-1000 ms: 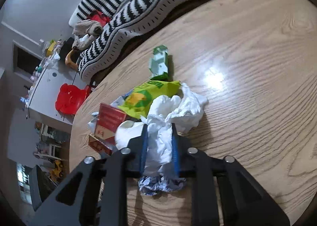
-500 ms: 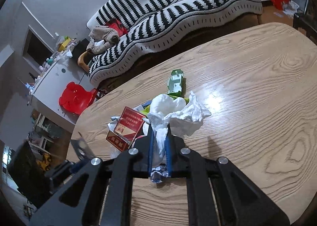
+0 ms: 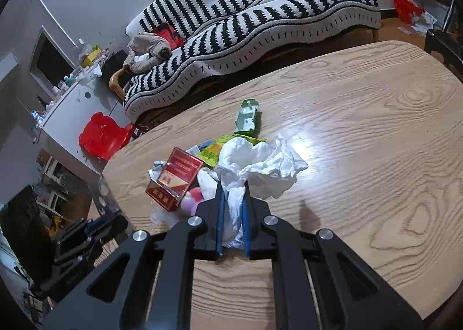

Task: Collect trash
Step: 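Grasp the plastic blister pack with the left tool while the right grasps the white tissue, then carry both items over the trash bin and open both tools to drop them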

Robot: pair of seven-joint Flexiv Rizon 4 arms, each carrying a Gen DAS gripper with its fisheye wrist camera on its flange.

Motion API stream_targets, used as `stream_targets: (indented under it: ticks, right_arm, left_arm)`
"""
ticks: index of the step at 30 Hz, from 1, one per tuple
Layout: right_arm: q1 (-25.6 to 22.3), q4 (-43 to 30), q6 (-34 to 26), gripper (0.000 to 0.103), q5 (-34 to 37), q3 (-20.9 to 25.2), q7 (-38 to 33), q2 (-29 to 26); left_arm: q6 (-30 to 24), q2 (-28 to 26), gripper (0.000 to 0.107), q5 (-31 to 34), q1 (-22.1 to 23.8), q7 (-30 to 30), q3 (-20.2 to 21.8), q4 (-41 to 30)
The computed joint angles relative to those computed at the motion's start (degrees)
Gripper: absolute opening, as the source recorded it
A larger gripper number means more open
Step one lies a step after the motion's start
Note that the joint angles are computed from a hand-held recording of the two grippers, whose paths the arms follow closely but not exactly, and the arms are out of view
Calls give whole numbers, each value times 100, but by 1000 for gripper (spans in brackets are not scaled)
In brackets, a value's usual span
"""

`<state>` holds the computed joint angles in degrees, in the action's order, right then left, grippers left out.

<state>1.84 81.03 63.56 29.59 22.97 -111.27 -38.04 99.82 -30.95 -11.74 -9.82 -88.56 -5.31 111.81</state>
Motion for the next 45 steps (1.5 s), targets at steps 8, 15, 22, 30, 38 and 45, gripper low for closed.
stream_targets:
  ticks: [8, 15, 22, 30, 38, 45]
  right_arm:
    - [-363, 856, 331, 11, 7, -177, -267, 521]
    - [-1047, 1677, 747, 11, 243, -433, -489, 973]
    - [-1786, 2303, 1034, 11, 423, -868, -203, 1112]
    - [-2267, 2428, 652, 11, -24, -1387, 777, 838]
    - [-2668, 2150, 1, 11, 56, -1365, 979, 605]
    - [-2525, 2120, 31, 11, -47, -1386, 1094, 616]
  left_arm:
    - [-506, -309, 20, -65, -806, -117, 436, -744]
    - [-953, -902, 20, 96, -1155, 52, -6, -1759]
    - [-1586, -1876, 20, 145, -1533, 739, -775, -3116]
    - [-2979, -2977, 20, -55, -2229, 1389, -866, -4742]
    - [-4273, -3709, 21, -20, -2603, 1580, -518, -6083]
    - [-4633, -3989, 21, -36, -2657, 1495, -457, -6617]
